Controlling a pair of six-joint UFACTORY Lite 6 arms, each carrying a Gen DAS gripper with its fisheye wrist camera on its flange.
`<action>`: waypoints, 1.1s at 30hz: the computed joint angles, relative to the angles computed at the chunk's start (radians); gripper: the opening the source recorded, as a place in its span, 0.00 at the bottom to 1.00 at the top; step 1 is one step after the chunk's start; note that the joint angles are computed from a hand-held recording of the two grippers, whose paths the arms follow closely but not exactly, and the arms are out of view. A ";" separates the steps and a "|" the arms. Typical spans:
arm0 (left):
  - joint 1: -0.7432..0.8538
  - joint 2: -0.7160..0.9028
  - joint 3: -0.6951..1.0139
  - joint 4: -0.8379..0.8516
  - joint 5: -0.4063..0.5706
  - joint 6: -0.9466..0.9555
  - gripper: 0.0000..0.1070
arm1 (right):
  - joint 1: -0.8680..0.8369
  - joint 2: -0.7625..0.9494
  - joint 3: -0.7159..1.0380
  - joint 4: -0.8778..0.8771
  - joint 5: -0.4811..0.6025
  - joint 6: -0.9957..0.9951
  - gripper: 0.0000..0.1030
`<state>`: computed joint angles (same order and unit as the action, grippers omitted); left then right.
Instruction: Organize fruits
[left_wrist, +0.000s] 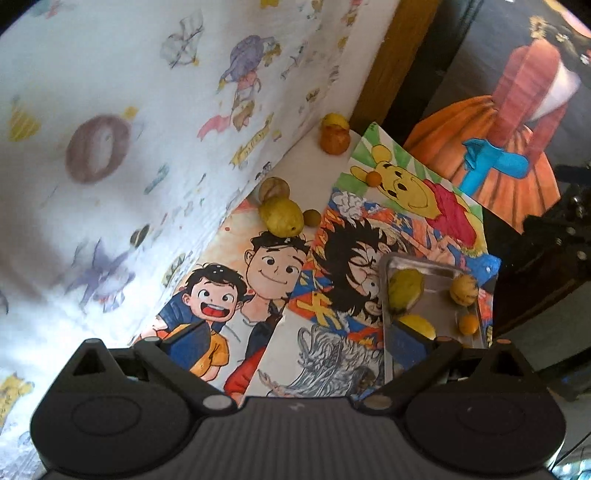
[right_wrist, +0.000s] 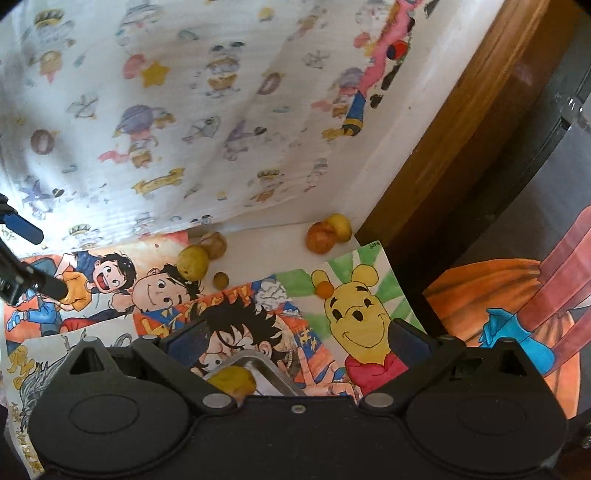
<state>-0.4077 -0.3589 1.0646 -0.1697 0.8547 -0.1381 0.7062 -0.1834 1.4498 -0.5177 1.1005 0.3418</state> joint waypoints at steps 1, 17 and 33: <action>-0.011 0.031 0.029 0.016 -0.002 -0.032 0.96 | -0.031 0.002 0.002 0.028 -0.017 -0.042 0.99; -0.109 0.341 0.198 0.216 -0.143 -0.399 0.96 | -0.423 0.254 -0.024 0.349 -0.374 -0.450 0.99; -0.052 0.579 0.187 0.189 -0.439 -0.390 0.96 | -0.566 0.965 0.594 0.855 -0.308 -0.389 0.95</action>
<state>-0.4601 0.2201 1.2515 0.0188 0.4156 -0.5283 0.1399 0.7811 2.0441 0.3368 0.7926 -0.0468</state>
